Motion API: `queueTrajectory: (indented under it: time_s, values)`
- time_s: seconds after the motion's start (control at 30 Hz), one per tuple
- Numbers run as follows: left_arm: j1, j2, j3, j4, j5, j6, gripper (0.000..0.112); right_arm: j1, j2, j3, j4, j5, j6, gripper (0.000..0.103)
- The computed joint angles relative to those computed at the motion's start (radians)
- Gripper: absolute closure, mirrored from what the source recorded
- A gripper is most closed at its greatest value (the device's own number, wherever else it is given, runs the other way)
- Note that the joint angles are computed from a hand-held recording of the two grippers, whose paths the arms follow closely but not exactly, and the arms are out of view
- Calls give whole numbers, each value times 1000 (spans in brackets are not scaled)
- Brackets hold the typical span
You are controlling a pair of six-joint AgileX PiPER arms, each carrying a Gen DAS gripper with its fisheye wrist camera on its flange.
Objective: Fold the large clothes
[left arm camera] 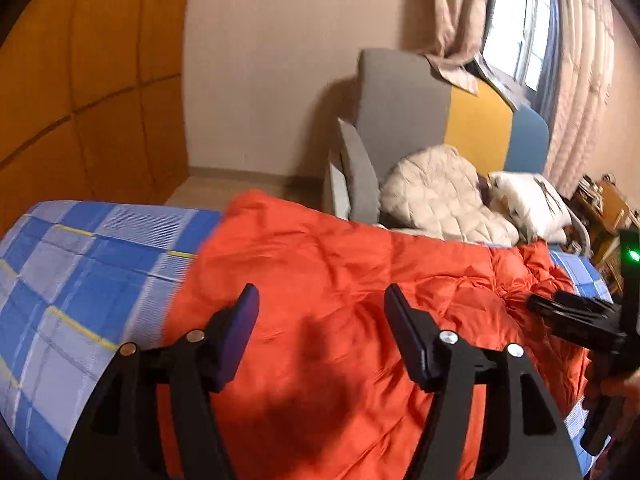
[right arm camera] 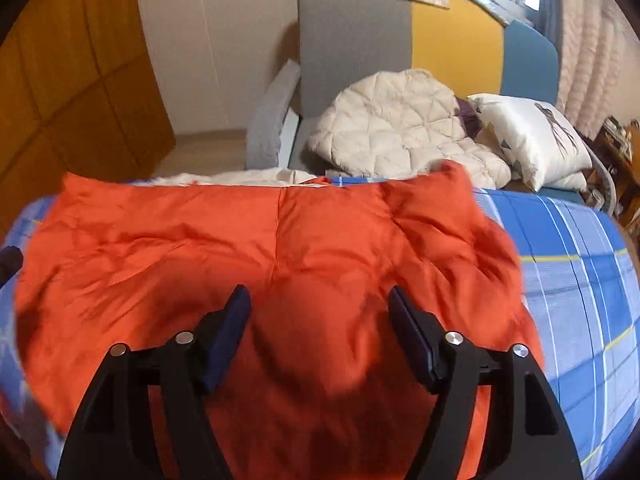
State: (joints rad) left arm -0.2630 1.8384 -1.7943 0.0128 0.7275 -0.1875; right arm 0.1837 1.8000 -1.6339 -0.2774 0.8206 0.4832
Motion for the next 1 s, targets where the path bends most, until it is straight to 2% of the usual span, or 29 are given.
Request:
queueTrajectory:
  time_s: [0.1, 0.2, 0.27, 0.33, 0.43, 0.53, 0.63, 0.7, 0.77, 0.83, 0.9, 0.93, 1.0]
  values:
    - [32, -80, 88, -31, -22, 20, 44, -25, -164, 198, -2, -59, 60, 28]
    - [55, -171, 191, -46, -50, 46, 42, -63, -298, 348, -26, -81, 122, 28]
    - [67, -224, 259, -64, -74, 67, 39, -104, -379, 438, -23, -95, 147, 21]
    - [74, -263, 318, -73, -91, 88, 37, -162, -438, 508, 12, -109, 130, 20]
    - [96, -310, 408, -113, -114, 140, 33, -271, -485, 589, 146, -141, 28, 20]
    - [137, -330, 471, -185, -121, 210, 32, -365, -496, 641, 330, -174, -118, 20]
    - [215, -331, 528, -315, -113, 336, 29, -432, -472, 659, 482, -191, -230, 20]
    - [272, -306, 535, -433, -76, 444, 29, -475, -444, 667, 619, -195, -340, 20]
    - [319, -282, 548, -497, -68, 485, 29, -487, -424, 678, 693, -210, -413, 20]
    - [378, -248, 552, -626, -37, 590, 29, -488, -392, 669, 732, -208, -446, 20]
    - [406, -213, 545, -687, -10, 637, 36, -496, -369, 661, 813, -209, -529, 20]
    - [422, -185, 528, -729, 25, 666, 40, -497, -359, 655, 835, -203, -547, 26]
    - [421, -166, 532, -738, 13, 671, 43, -497, -344, 649, 879, -202, -583, 36]
